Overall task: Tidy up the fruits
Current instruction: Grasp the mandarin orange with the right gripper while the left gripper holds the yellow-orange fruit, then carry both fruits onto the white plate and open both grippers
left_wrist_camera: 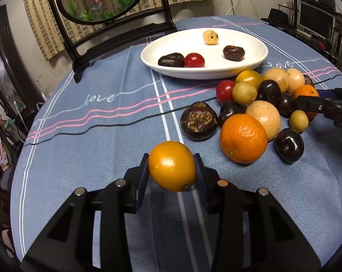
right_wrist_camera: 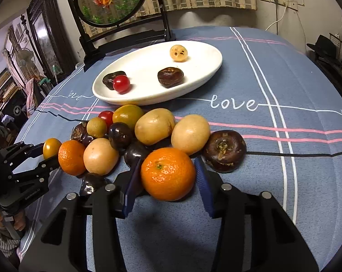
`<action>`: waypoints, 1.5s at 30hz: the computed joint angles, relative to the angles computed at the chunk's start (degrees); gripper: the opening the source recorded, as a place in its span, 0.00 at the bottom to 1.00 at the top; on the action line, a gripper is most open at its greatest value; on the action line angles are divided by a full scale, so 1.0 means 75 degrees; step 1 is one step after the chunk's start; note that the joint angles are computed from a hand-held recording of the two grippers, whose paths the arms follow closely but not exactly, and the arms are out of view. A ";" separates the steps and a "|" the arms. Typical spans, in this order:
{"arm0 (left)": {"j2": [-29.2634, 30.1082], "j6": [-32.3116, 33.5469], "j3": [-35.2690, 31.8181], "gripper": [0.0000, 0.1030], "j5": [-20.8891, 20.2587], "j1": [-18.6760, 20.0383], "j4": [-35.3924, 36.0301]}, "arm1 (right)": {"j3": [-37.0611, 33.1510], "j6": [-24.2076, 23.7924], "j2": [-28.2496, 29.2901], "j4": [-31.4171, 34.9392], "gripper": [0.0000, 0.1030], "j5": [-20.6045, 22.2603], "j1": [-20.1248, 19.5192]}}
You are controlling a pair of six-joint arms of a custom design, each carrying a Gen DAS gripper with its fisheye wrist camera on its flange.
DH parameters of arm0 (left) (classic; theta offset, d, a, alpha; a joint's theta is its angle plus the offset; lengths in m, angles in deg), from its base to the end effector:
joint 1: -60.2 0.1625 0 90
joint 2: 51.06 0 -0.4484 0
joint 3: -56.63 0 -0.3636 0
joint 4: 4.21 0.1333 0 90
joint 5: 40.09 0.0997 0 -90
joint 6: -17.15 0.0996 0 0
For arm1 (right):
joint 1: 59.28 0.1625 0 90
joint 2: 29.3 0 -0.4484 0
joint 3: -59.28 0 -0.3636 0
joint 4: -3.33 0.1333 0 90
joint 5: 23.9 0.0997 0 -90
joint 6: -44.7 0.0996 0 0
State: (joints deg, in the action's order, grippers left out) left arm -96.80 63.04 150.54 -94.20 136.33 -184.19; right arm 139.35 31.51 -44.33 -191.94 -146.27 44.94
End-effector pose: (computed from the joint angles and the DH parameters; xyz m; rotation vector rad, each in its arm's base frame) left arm 0.0222 -0.7096 0.2190 0.8913 2.1173 -0.6334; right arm 0.2536 -0.6753 -0.0507 0.3267 -2.4362 0.9015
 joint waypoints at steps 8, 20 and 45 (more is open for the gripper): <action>0.0113 0.0683 0.0218 0.38 0.0042 -0.0082 -0.1397 | 0.0130 0.0041 -0.0052 -0.0070 0.46 0.0041 0.0002; 0.0075 0.1120 0.0312 0.37 -0.0307 -0.0330 -0.2488 | 0.0581 -0.0322 -0.0194 -0.1195 0.46 0.0193 0.0167; -0.0057 -0.0997 -0.0717 0.37 -0.0428 0.0249 0.1560 | 0.0929 -0.0120 -0.0495 -0.1252 0.46 0.0738 0.0111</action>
